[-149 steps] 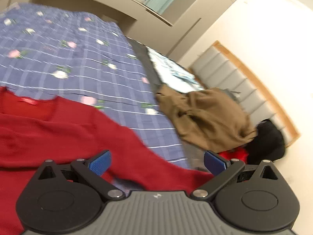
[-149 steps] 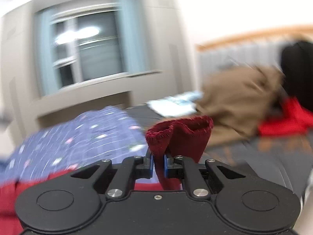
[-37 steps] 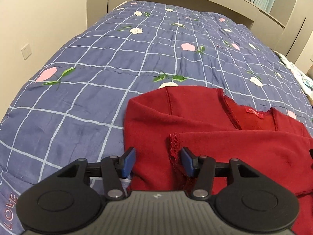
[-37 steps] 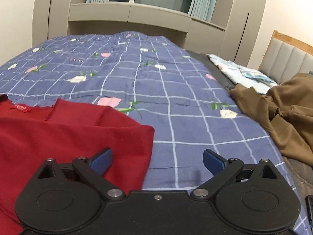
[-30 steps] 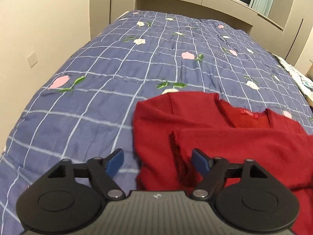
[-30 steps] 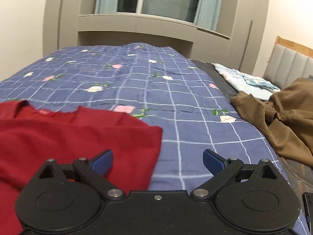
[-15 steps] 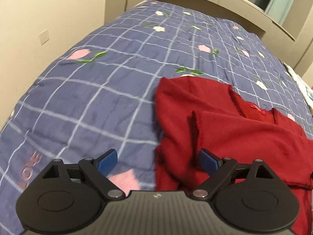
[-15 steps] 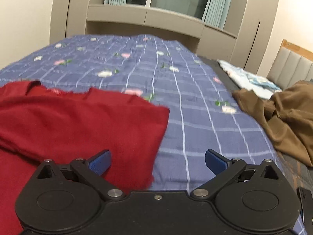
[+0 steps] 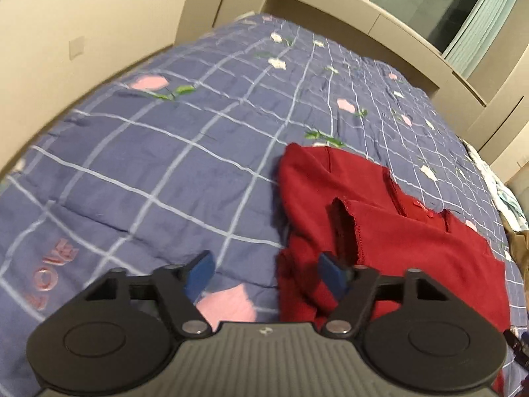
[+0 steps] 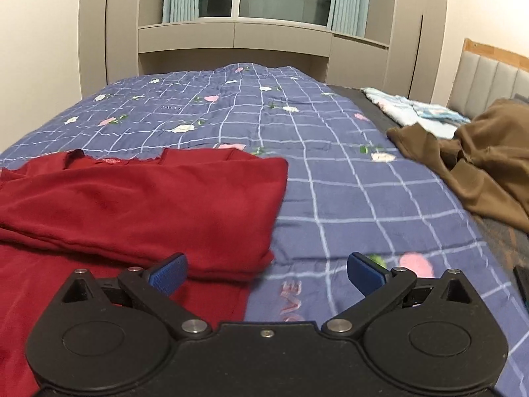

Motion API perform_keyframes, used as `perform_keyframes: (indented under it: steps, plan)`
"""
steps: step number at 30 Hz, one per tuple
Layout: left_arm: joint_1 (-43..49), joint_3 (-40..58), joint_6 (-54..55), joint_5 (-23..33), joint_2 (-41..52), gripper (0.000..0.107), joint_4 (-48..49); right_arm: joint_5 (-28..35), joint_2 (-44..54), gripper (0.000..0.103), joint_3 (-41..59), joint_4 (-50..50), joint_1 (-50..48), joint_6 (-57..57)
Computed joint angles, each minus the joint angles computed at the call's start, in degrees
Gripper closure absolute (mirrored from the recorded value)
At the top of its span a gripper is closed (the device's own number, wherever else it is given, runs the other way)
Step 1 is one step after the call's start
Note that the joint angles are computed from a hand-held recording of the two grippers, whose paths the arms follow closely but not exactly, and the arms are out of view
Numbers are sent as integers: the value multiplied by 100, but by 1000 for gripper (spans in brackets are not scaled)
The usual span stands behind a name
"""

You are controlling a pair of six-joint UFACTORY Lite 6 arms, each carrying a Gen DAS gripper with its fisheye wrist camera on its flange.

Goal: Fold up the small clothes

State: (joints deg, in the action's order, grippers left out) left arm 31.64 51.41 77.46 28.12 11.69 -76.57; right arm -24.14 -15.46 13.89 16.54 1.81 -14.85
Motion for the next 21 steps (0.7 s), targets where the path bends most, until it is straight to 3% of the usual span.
perform_keyframes:
  steps: [1, 2, 3, 4, 6, 10, 14, 18, 21]
  plan:
    - [-67, 59, -49, -31, 98, 49, 1, 25, -46, 1, -41, 22, 23, 11]
    - [-86, 93, 6, 7, 146, 61, -55, 22, -88, 1, -105, 134, 98, -43]
    - [-75, 124, 40, 138, 184, 82, -62, 18, -116, 1, -151, 258, 173, -115]
    - [-44, 163, -13, 311, 227, 91, -2, 8, -99, 1, -173, 327, 227, -158]
    - [-34, 29, 43, 324, 81, 95, -132, -33, -66, 1, -220, 523, 368, -277]
    - [47, -284, 278, 146, -284, 94, -205, -144, -50, 1, -283, 900, 616, -563]
    - [126, -717, 915, -57, -743, 55, -61, -236, 42, 1, -302, 908, 707, -526]
    - [-211, -1120, 1730, -441, -1065, 51, -202, -293, 166, 1, -269, 915, 740, -451]
    - [-795, -1294, 3057, -1013, -1153, 51, -1298, -285, 176, 1, -265, 884, 733, -408]
